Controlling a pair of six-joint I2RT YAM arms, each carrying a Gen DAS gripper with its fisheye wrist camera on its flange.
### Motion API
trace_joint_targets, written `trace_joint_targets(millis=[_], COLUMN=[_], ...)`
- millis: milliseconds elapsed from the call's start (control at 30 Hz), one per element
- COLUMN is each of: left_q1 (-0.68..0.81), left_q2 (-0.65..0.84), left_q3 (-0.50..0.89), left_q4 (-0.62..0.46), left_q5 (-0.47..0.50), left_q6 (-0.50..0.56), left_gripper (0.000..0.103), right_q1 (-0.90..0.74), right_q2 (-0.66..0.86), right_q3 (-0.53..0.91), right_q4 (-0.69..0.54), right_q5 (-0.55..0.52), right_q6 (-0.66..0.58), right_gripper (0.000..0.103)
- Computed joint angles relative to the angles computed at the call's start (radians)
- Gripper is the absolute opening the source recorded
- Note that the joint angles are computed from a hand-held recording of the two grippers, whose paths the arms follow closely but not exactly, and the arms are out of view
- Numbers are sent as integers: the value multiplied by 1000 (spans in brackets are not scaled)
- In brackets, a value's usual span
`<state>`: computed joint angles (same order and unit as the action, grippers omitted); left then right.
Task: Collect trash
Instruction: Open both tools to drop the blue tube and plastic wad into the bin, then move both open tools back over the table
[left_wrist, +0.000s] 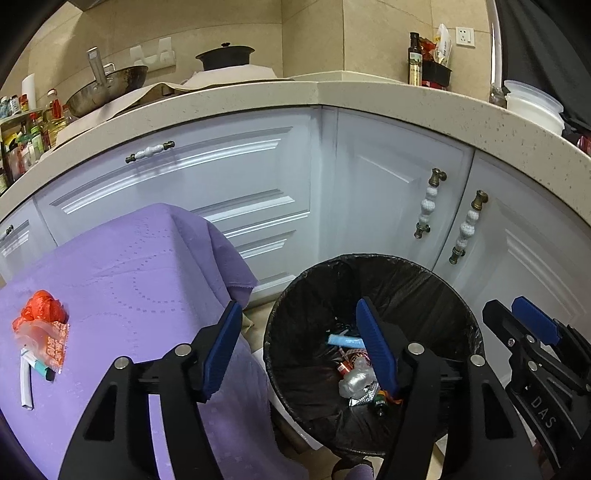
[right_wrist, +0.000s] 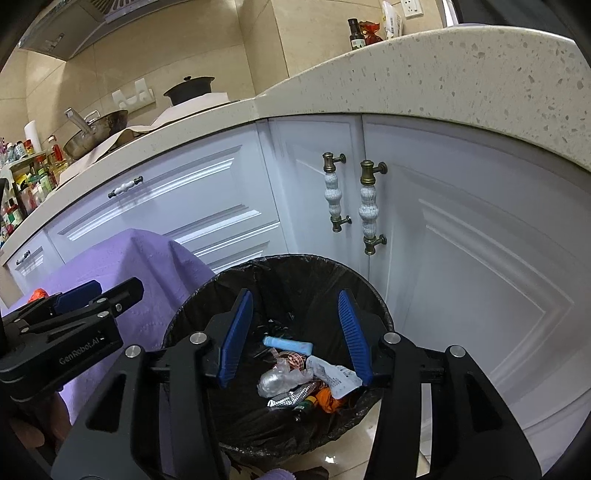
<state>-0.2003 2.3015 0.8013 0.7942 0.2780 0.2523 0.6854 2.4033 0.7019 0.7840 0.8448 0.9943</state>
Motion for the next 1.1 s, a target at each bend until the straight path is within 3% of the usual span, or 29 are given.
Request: trace_joint_targets(millis=[633, 1100], left_q1=[172, 417], left_q2=[-106, -82], left_q3=[-86, -19], left_q4=[37, -28], left_q5=[89, 155], left_q6=[44, 98], left_gripper=[63, 63], right_q1=[93, 169], right_q2=[-70, -18], right_q3=[94, 352], right_q4=[-175, -305], right_q5=[55, 29], right_q6=[9, -96], right_gripper=[48, 48])
